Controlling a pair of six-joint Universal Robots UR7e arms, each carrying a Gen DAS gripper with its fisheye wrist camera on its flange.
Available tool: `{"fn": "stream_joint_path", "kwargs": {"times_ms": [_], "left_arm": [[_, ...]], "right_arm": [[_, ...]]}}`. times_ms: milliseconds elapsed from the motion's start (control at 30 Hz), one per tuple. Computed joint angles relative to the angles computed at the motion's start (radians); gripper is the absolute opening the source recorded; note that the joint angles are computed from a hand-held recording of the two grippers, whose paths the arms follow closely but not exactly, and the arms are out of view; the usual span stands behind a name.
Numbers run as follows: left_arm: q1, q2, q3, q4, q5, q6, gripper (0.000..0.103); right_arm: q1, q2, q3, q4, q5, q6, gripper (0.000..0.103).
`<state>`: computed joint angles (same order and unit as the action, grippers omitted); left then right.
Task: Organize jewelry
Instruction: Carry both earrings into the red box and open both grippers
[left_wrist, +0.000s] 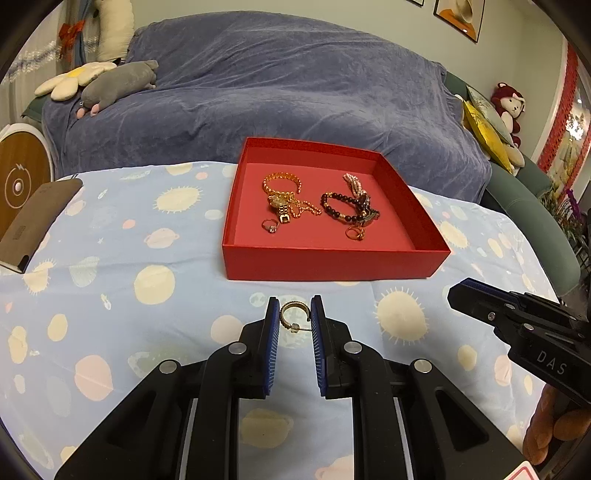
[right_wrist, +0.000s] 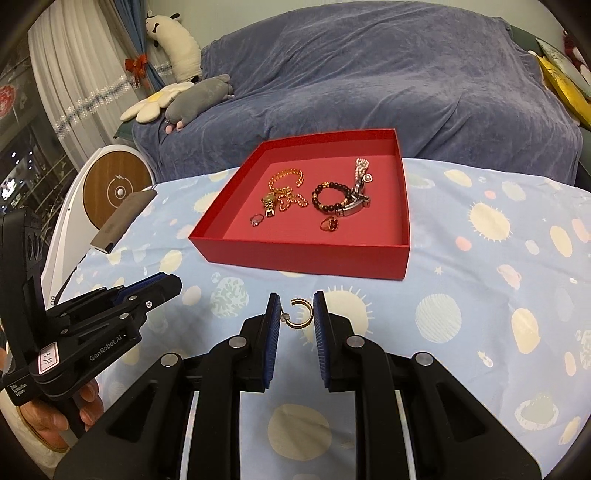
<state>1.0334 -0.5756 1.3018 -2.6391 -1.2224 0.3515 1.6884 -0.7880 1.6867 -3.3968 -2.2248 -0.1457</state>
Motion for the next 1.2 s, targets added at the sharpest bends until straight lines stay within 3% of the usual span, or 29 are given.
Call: {"fn": "stream_joint_path", "kwargs": {"times_ms": [667, 1200], "left_arm": [[-0.014, 0.228, -0.388, 0.124, 0.018, 0.024, 0.014], [-0.005, 0.321, -0.513, 0.184, 0.054, 0.049, 0.015]], "right_arm": [[-0.057, 0.029, -0.198, 0.114, -0.004, -0.018, 0.018], [-0.092, 0.067, -0.259, 0.183, 0.003, -0.004, 0.018]]}}
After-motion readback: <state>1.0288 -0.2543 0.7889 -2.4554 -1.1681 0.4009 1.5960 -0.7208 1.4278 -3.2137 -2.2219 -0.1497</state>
